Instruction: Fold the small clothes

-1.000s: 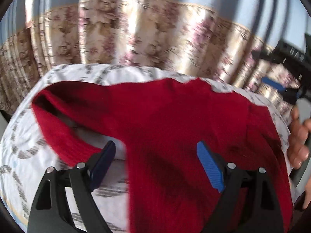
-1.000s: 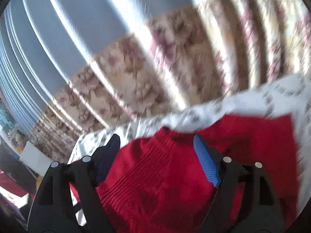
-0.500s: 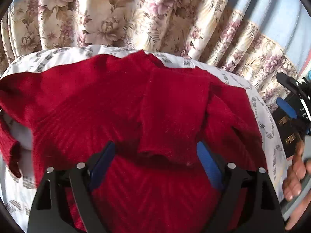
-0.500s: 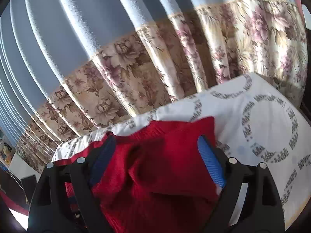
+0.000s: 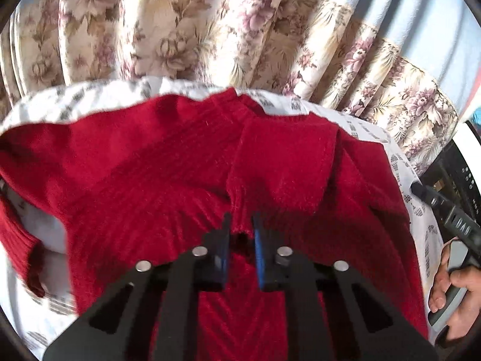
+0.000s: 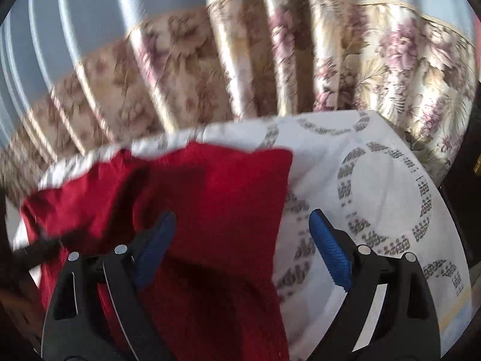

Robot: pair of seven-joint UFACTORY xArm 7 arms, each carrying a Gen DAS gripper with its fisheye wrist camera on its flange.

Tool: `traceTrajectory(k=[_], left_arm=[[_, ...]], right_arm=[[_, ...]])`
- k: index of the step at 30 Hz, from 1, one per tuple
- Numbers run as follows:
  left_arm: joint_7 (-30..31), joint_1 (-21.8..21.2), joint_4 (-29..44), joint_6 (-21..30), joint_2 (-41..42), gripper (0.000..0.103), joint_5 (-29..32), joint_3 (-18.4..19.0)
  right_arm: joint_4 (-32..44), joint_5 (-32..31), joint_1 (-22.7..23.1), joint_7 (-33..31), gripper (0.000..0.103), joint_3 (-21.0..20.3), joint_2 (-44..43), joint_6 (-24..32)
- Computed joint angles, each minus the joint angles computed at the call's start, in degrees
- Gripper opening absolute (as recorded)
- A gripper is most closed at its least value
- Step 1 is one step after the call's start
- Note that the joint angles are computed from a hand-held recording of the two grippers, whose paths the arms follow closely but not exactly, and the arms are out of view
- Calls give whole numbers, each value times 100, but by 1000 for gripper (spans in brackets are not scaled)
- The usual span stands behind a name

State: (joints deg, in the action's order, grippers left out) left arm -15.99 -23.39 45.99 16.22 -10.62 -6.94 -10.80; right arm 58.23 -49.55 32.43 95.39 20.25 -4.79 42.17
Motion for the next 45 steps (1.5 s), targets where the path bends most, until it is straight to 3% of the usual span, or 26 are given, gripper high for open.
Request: traceTrajectory(k=[6,9,11,13,15,18,20,26,32,34,36,37,39,40,41,42,45], left_arm=[[349,12,-121,28,-303,10,-233,204],[470,79,-169,80,-363,9,-322,316],[549,134,-232,99,-434,9,-385,382],[540,256,-303,96,-503,9,-327,392],[561,377,-304,159,-503,9,-255,430],[699,490,-238,300,-420,9,-231,496],[509,713,-178,372,-316,9,127,346],[43,965,11,491,31,9,900,122],[-246,1063,471,602,378,11,1673,106],[-486,1116,660,705,462,11,2046,102],[-428,1094,740,772,488,11,1985,187],[-344,1088,757,819,486,12,1904,236],[-74,1058,684,866,401,34,1598,331],[65,967,531,780,263,45,1432,467],[-26,1112,367,654,108,73,1506,371],[-353,1281,54,384,-176,84,1820,300],[-219,1319,-562,182,-800,85,1624,445]], right_arm=[[697,-112,321,-780,90,-30,768,139],[1281,21,615,-1368,89,-156,1312,659],[1515,69,801,-1415,77,-289,1512,1033],[1424,289,837,-1232,51,-461,1463,924],[1385,286,928,-979,13,-560,1386,1172],[1182,122,968,-574,11,-564,1104,1350],[1182,-2,1028,-457,9,-454,986,1891],[903,659,796,-1160,20,-343,865,1566],[528,816,699,-1019,26,-256,619,1185],[504,838,673,-1033,35,-223,599,1061],[471,803,663,-966,54,-193,558,952],[460,745,669,-881,58,-171,527,947],[382,606,665,-666,72,-129,408,884],[335,494,664,-477,73,-93,321,910],[281,405,652,-325,76,-57,230,920],[225,320,634,-179,80,-16,139,917],[54,126,581,201,87,166,-161,996]])
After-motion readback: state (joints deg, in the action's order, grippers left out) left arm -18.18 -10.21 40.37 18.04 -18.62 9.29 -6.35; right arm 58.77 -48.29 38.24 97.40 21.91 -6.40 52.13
